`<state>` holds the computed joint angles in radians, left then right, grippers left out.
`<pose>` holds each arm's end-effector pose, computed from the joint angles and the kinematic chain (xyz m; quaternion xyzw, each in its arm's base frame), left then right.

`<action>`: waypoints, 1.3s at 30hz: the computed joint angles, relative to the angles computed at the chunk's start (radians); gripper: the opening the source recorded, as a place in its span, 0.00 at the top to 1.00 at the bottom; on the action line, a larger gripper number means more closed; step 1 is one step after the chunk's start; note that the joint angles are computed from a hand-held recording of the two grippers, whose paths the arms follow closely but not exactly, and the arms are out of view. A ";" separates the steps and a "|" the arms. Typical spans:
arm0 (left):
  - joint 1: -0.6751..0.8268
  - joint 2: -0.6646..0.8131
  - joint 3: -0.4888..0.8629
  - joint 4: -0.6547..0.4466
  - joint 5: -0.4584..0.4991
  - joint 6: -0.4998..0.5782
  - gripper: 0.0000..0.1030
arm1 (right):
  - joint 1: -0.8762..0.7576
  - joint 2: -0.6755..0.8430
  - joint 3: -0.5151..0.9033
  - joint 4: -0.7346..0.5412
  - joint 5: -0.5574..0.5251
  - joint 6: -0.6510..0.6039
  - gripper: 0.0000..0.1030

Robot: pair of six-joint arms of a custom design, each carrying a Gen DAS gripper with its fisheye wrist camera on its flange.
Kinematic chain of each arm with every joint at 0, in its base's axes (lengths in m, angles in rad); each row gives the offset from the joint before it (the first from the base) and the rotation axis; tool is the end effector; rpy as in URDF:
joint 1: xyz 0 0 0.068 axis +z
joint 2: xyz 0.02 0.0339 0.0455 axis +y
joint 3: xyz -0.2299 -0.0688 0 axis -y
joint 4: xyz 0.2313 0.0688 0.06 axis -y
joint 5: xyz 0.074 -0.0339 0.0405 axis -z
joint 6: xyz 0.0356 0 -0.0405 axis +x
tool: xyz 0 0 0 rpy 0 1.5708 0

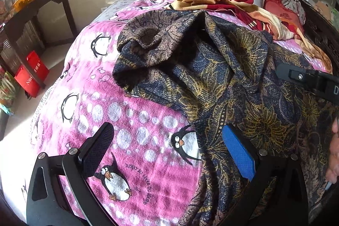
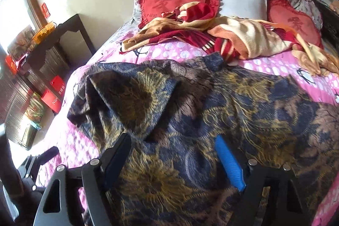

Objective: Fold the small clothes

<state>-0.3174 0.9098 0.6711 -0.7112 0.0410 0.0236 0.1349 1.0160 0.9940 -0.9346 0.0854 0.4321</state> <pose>0.1720 -0.0580 0.2095 0.1677 0.9371 -0.0640 0.2993 0.1932 0.0232 0.2744 0.1538 0.9399 0.0454 0.3013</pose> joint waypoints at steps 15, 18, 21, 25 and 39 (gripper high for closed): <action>0.012 0.076 0.033 0.035 0.040 -0.016 0.00 | 0.013 0.040 -0.039 0.052 0.034 0.009 0.24; -0.018 0.071 0.041 0.037 0.027 -0.033 0.00 | 0.002 0.021 -0.060 0.043 0.044 0.012 0.24; -0.046 0.076 0.051 0.037 0.015 -0.048 0.00 | -0.016 0.016 -0.064 0.030 0.050 0.009 0.24; -0.067 0.086 0.062 0.034 0.010 -0.067 0.00 | -0.032 0.007 -0.066 0.019 0.054 0.006 0.24; -0.038 0.125 0.066 0.058 0.013 -0.051 0.00 | -0.072 0.049 -0.059 0.059 0.012 -0.008 0.24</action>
<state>-0.3555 1.0350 0.7366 -0.6529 0.0538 -0.0277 0.0627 1.0648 0.9349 -0.8753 0.0976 0.4237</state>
